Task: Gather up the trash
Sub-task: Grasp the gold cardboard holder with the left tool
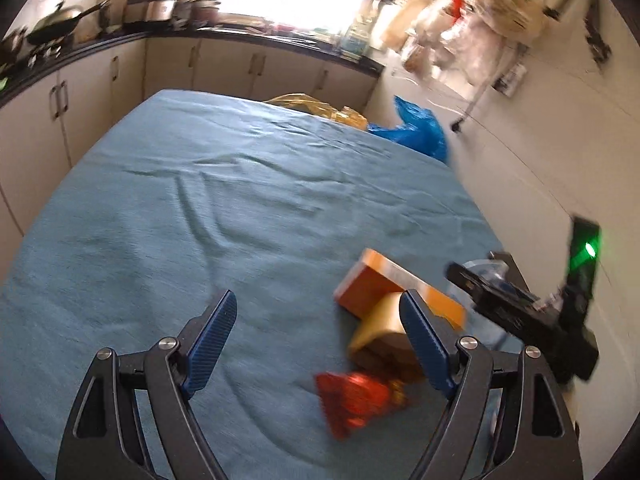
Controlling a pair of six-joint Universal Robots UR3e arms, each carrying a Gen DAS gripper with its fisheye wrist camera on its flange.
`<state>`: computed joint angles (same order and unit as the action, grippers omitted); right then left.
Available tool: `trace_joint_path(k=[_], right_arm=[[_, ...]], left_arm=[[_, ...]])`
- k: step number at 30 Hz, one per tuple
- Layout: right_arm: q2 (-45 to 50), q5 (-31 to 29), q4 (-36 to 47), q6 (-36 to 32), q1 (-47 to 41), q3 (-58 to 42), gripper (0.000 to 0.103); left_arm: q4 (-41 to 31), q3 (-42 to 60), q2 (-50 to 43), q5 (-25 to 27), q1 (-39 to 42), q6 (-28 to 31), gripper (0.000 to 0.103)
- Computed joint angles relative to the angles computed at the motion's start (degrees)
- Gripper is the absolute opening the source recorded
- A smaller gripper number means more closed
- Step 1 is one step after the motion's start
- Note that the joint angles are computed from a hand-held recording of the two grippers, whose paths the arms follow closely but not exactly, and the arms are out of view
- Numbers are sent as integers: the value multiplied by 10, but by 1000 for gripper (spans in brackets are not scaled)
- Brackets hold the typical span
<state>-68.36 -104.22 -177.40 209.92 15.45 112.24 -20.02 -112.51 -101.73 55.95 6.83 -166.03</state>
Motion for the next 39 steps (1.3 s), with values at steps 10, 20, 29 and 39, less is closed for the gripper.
trace_joint_path(k=[10, 20, 29, 39], right_arm=[[-19, 37, -19, 11, -19, 29, 73], [-9, 28, -12, -1, -9, 15, 73], [-5, 21, -28, -4, -4, 18, 73], [6, -10, -45, 1, 23, 15, 73]], left_arm=[[68, 17, -37, 119, -124, 49, 92], [65, 52, -80, 142, -160, 56, 88], [35, 24, -28, 109, -129, 44, 67], [24, -102, 178, 33, -31, 47, 67]])
